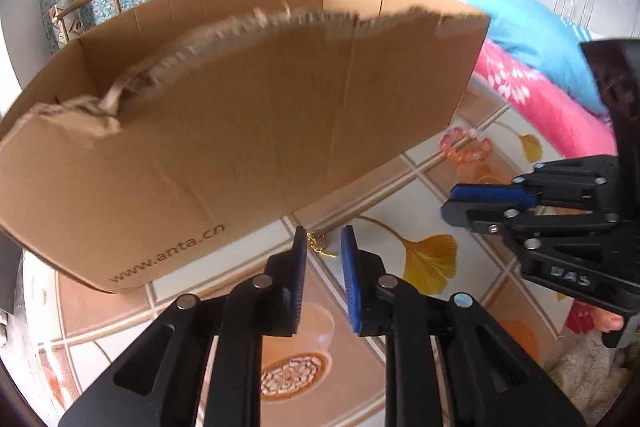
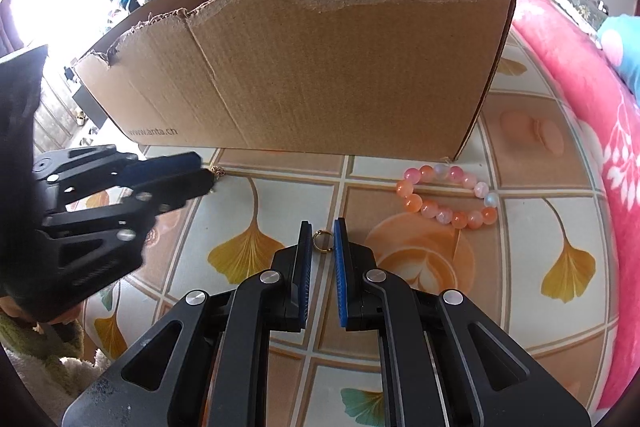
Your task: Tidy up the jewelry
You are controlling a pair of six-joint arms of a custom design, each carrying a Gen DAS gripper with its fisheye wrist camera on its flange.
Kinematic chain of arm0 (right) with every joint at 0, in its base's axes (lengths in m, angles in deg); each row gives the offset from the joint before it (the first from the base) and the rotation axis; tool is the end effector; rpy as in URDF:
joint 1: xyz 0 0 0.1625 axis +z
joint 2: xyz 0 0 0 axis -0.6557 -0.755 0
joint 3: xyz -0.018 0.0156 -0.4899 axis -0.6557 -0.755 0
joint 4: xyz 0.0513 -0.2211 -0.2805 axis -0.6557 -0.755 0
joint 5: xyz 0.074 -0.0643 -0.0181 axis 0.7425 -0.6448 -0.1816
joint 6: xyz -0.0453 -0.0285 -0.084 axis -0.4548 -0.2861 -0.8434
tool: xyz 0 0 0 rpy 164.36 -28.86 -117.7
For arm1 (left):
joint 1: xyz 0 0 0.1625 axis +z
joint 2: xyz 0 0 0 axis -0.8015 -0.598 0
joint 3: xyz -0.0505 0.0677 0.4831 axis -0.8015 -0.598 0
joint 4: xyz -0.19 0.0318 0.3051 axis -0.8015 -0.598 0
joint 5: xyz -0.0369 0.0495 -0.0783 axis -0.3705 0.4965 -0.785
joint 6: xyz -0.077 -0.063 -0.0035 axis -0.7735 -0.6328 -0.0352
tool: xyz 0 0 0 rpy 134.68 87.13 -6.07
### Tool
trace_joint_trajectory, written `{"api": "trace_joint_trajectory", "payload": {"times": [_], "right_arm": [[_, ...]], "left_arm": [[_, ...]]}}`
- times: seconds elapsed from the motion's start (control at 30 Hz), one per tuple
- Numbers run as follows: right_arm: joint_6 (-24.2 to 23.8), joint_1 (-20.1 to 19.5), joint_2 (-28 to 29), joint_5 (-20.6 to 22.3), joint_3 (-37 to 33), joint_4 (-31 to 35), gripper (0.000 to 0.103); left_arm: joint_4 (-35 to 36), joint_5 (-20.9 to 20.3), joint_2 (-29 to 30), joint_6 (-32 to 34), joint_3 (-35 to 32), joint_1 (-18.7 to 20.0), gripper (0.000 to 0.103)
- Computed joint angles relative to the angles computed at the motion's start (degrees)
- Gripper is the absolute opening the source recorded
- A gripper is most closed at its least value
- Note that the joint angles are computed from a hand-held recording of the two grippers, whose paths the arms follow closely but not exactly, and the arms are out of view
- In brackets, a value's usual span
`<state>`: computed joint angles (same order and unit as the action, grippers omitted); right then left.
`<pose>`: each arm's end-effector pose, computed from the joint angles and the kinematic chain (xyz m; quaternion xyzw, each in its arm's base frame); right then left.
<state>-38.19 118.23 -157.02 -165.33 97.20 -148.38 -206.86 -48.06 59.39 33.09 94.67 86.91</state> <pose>0.0020 -0.4690 0.3106 0.2106 -0.9113 0.2237 0.2743 -0.3649 -0.4775 -0.0753 0.3177 0.8884 -0.2041 0.2609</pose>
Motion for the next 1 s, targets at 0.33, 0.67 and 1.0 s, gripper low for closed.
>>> {"api": "trace_joint_trajectory", "payload": {"times": [0.33, 0.67, 1.0], "right_arm": [[-2.0, -1.0, -0.7, 1.8, 0.9, -0.8, 0.009], [-2.5, -2.2, -1.3, 3.3, 2.5, -1.8, 0.0], [-3.5, -3.7, -5.4, 5.9, 4.6, 1.0, 0.025]], "left_arm": [[1.9, 3.0, 1.1, 1.4, -1.5, -0.7, 0.003], [1.2, 3.4, 1.0, 0.9, -0.4, -1.3, 0.0], [2.3, 4.0, -0.3, -2.1, 2.1, -2.0, 0.0]]}}
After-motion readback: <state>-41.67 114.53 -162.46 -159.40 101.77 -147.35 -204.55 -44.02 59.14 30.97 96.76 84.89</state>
